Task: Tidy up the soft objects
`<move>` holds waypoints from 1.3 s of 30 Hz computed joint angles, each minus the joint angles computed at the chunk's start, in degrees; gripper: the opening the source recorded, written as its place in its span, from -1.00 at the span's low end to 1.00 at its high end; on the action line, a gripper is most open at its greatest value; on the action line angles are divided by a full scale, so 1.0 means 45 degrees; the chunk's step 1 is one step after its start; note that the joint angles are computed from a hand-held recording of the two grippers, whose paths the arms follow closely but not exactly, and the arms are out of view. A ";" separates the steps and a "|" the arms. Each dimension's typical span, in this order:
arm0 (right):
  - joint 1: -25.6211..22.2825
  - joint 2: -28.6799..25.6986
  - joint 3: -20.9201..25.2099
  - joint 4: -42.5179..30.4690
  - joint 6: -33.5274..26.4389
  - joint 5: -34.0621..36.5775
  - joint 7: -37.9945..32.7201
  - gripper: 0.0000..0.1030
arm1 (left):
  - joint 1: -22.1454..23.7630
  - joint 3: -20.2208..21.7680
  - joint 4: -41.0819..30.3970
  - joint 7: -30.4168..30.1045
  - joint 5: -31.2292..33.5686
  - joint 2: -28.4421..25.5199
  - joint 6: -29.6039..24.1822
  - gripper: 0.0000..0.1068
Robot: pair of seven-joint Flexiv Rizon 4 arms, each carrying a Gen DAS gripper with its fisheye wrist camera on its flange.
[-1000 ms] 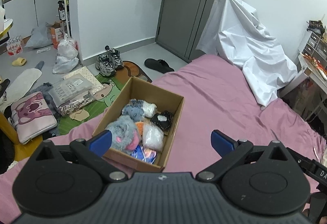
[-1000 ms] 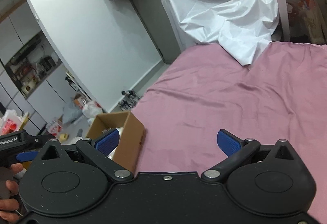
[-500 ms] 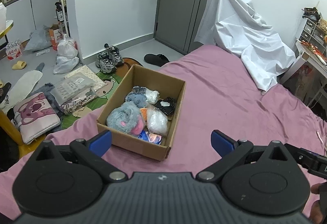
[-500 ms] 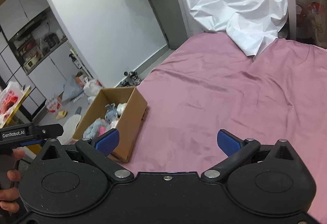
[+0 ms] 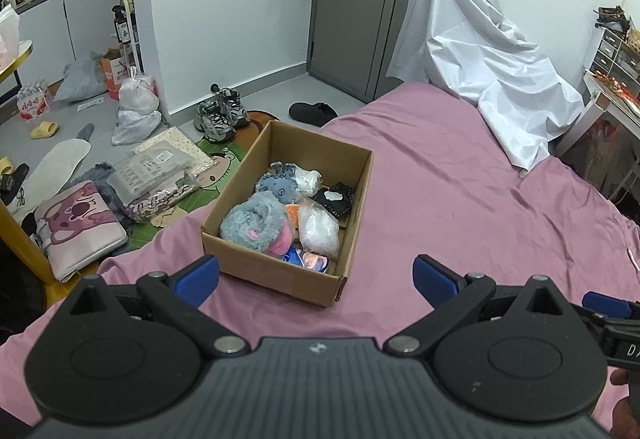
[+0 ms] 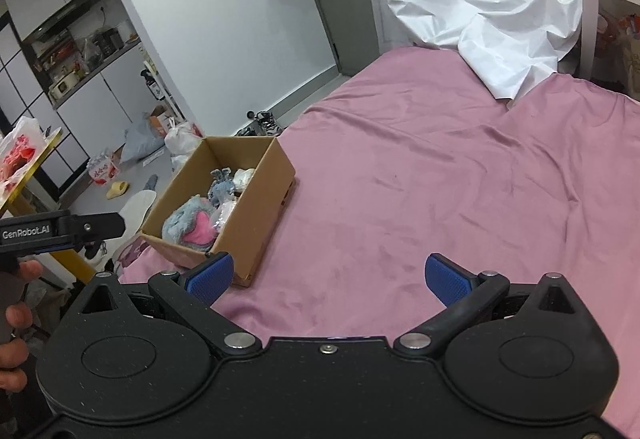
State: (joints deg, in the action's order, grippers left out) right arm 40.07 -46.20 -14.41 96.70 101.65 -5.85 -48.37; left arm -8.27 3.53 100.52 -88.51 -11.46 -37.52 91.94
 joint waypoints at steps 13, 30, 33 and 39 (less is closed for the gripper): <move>-0.0288 0.0100 0.0420 0.0021 -0.0264 -0.0324 -0.0096 1.00 | -0.0384 0.0418 -0.0140 -0.0278 0.0147 0.0014 -0.0219 0.91; -0.0320 0.0125 0.0453 0.0095 -0.0222 -0.0387 -0.0206 1.00 | -0.0438 0.0444 -0.0328 -0.0490 0.0398 -0.0047 -0.0508 0.91; -0.0309 0.0131 0.0448 0.0115 -0.0207 -0.0387 -0.0202 1.00 | -0.0423 0.0433 -0.0342 -0.0506 0.0424 -0.0051 -0.0528 0.91; -0.0270 0.0127 0.0400 0.0112 -0.0293 -0.0412 -0.0186 1.00 | -0.0388 0.0391 -0.0352 -0.0515 0.0471 -0.0058 -0.0528 0.91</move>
State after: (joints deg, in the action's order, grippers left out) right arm 38.85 -45.63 -12.61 97.20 100.34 -7.70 -49.21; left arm -10.01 5.29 98.94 -90.82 -9.34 -37.78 89.56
